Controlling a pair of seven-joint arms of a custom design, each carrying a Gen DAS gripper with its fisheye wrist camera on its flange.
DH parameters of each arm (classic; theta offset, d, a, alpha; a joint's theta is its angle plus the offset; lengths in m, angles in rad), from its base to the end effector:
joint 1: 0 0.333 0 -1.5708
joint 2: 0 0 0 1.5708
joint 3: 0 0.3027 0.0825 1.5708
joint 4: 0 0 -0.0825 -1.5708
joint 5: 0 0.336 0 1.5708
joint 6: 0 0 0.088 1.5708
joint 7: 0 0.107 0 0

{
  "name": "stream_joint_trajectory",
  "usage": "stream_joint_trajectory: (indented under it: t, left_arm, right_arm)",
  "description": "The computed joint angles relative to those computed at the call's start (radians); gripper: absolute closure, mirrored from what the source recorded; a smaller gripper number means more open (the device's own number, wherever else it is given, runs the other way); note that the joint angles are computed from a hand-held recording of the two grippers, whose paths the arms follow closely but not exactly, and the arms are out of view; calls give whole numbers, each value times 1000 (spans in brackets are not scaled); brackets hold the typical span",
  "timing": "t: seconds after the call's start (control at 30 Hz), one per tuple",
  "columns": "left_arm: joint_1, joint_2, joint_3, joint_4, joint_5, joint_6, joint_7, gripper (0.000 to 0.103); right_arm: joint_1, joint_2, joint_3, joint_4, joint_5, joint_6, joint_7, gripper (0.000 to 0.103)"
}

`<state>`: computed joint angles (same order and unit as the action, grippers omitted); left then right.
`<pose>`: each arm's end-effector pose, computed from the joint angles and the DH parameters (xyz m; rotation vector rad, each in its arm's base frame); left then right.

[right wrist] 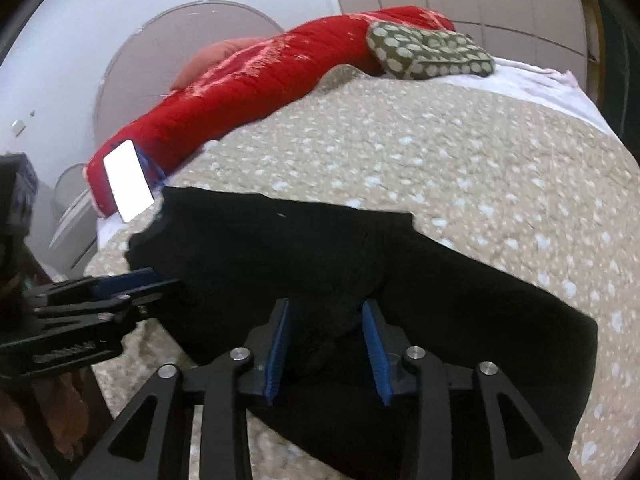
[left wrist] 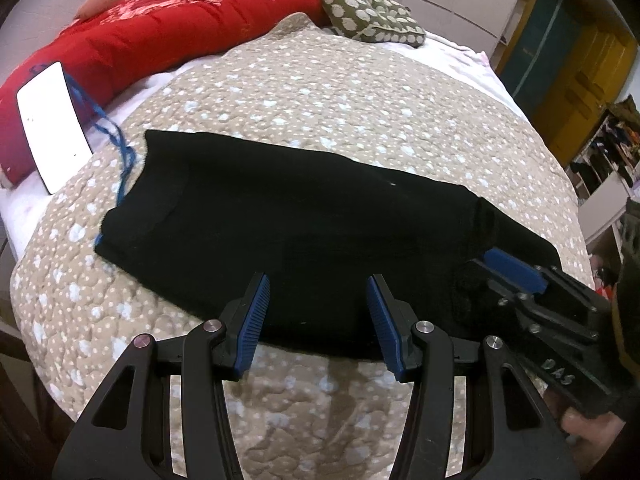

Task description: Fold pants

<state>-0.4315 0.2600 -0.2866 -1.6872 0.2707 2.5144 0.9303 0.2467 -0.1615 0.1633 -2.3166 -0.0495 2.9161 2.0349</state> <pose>0.4857 -0.4016 0.5204 -1.7641 2.1999 -0.8117 0.4526 0.2040 0.5104 -1.7086 1.7119 -0.3940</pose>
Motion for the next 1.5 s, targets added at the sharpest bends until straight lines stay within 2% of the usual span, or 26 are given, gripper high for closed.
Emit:
stream_joint_trajectory:
  t: [0.1,0.17,0.2,0.23,0.3,0.43,0.63,0.73,0.83,1.03,1.17,1.23,1.3,1.33,1.37,1.4,1.43,1.5]
  left_arm:
    - [26,-27,-7,-40,-49,33,20,53]
    - [50,-50,-16,-76,-102,68,51,44]
    - [60,-63,-17,-96,-128,87,60,34]
    - [69,-81,-17,-125,-150,114,61,30]
    - [86,-118,-11,-180,-187,151,52,30]
    - [114,-161,2,-245,-256,172,49,30]
    - [135,-193,21,-307,-281,223,-19,30]
    - [142,-182,25,-309,-284,226,-41,30]
    - [151,-165,19,-299,-320,218,-12,30]
    - [155,-139,18,-290,-306,246,-24,28]
    - [164,-117,10,-283,-322,272,-8,27]
    - [166,-108,9,-278,-324,280,-11,26]
    - [167,-95,9,-269,-321,296,-14,26]
    - [170,-91,7,-271,-325,311,-11,27]
    - [176,-89,1,-276,-338,331,-3,27]
    - [179,-81,-2,-271,-344,344,2,37]
    - [177,-81,1,-269,-332,345,-6,59]
    - [178,-82,-1,-256,-321,327,4,65]
  right_arm:
    - [33,7,-24,19,75,5,-74,67]
    - [26,8,-17,27,69,4,-66,67]
    - [31,7,-20,26,83,11,-77,67]
    - [36,9,-22,29,96,14,-87,67]
    - [54,16,-31,41,137,18,-126,67]
    - [72,60,-30,98,168,8,-183,64]
    - [111,194,-32,283,211,-37,-311,56]
    - [133,291,-40,420,195,-100,-354,55]
    - [152,385,-47,552,180,-156,-394,55]
    - [189,578,-61,838,160,-293,-498,54]
    - [221,734,-88,1072,123,-430,-538,54]
    - [210,813,-76,1190,152,-504,-561,54]
    - [191,850,-55,1234,204,-527,-589,54]
    - [187,848,-54,1219,224,-506,-592,55]
    - [184,838,-51,1196,243,-482,-597,63]
    - [175,822,-41,1163,269,-453,-611,74]
    - [167,798,-33,1121,293,-418,-625,79]
    - [159,731,-24,1016,334,-330,-643,87]
